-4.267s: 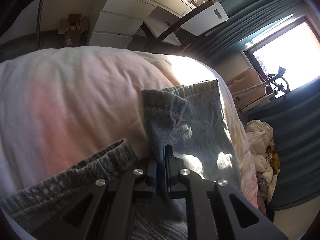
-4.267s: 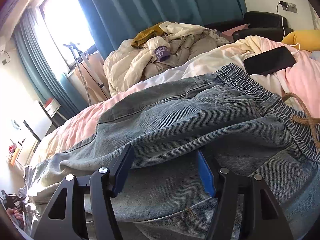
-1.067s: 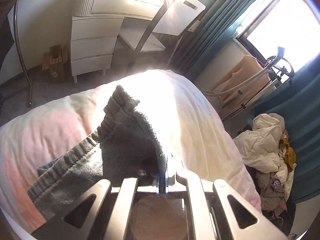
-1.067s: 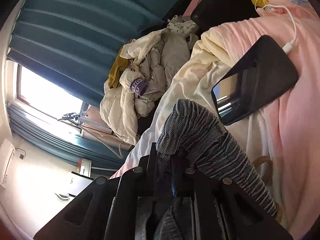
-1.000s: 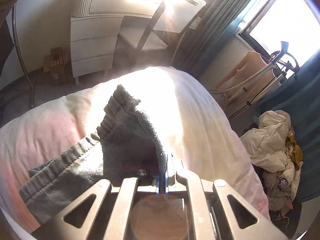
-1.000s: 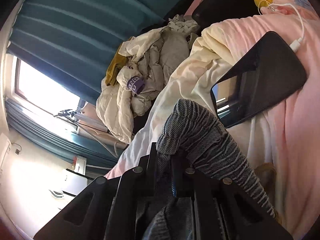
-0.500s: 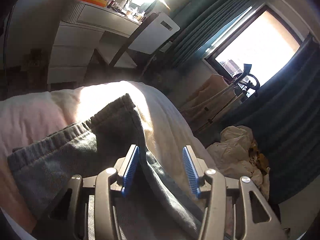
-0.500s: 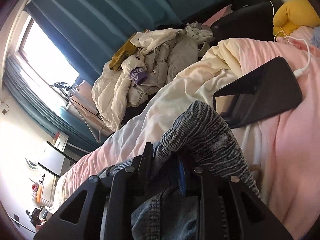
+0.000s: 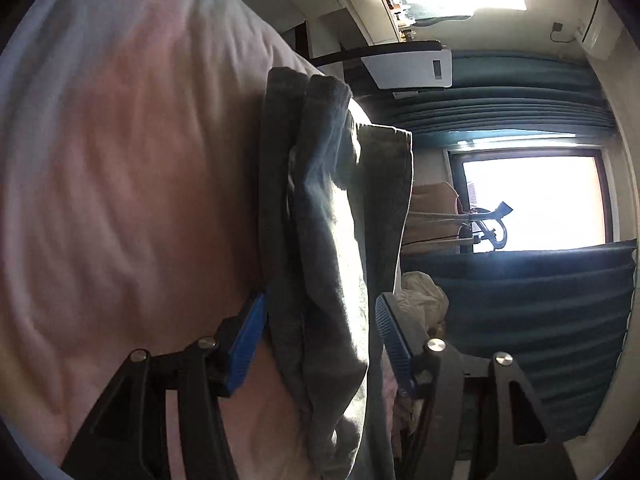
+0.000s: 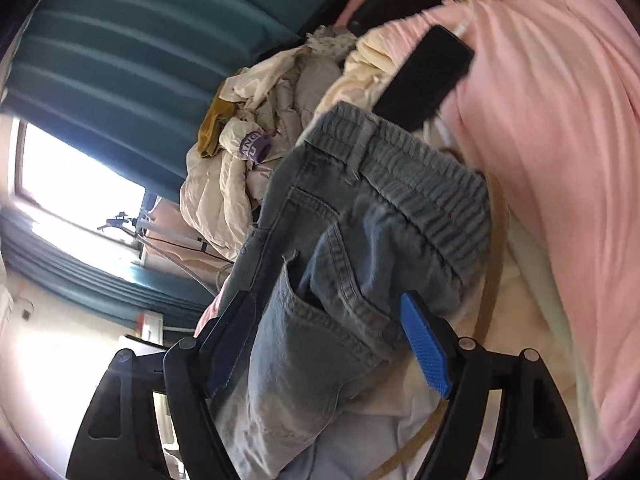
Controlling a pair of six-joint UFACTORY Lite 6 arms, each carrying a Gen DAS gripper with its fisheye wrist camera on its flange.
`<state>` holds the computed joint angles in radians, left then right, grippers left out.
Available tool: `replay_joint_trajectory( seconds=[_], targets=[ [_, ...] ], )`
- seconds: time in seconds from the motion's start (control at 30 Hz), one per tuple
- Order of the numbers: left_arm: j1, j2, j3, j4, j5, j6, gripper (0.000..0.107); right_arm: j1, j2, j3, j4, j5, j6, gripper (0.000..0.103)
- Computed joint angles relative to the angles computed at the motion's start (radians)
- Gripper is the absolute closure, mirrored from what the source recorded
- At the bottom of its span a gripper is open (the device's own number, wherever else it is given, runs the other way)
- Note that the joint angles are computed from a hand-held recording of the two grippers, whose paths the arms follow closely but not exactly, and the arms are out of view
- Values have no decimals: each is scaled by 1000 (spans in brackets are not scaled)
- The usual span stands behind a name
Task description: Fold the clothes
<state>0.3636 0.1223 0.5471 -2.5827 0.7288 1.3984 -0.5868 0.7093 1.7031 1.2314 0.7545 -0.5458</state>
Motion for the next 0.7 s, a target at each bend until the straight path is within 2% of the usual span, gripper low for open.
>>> replay_joint_trajectory(
  seconds=[0.1, 0.17, 0.27, 0.33, 0.4, 0.47, 0.5, 0.6, 0.63, 0.7],
  targets=[
    [-16, 79, 34, 24, 53, -2, 48, -19, 17, -60, 74, 56, -79, 27],
    [-33, 136, 75, 11, 65, 8, 48, -36, 72, -30, 96, 112, -75, 27],
    [-63, 212, 161, -22, 43, 59, 48, -45, 146, 42, 127, 152, -74, 27],
    [-87, 232, 199, -102, 1, 134, 48, -38, 184, 90, 137, 149, -79, 26],
    [-87, 263, 244, -147, 3, 181, 48, -28, 223, 132, 142, 139, -68, 26],
    [-78, 300, 308, -131, -28, 193, 54, -24, 264, 173, 159, 136, -67, 26],
    [-82, 314, 338, -131, -61, 213, 63, -22, 279, 193, 159, 126, -70, 26],
    [-113, 335, 405, -178, -171, 315, 79, -9, 337, 281, 127, 104, -28, 26],
    [-123, 334, 414, -204, -192, 355, 86, -3, 354, 306, 114, 95, -10, 26],
    [-131, 328, 415, -240, -200, 408, 93, 9, 362, 312, 116, 69, -5, 25]
  ],
)
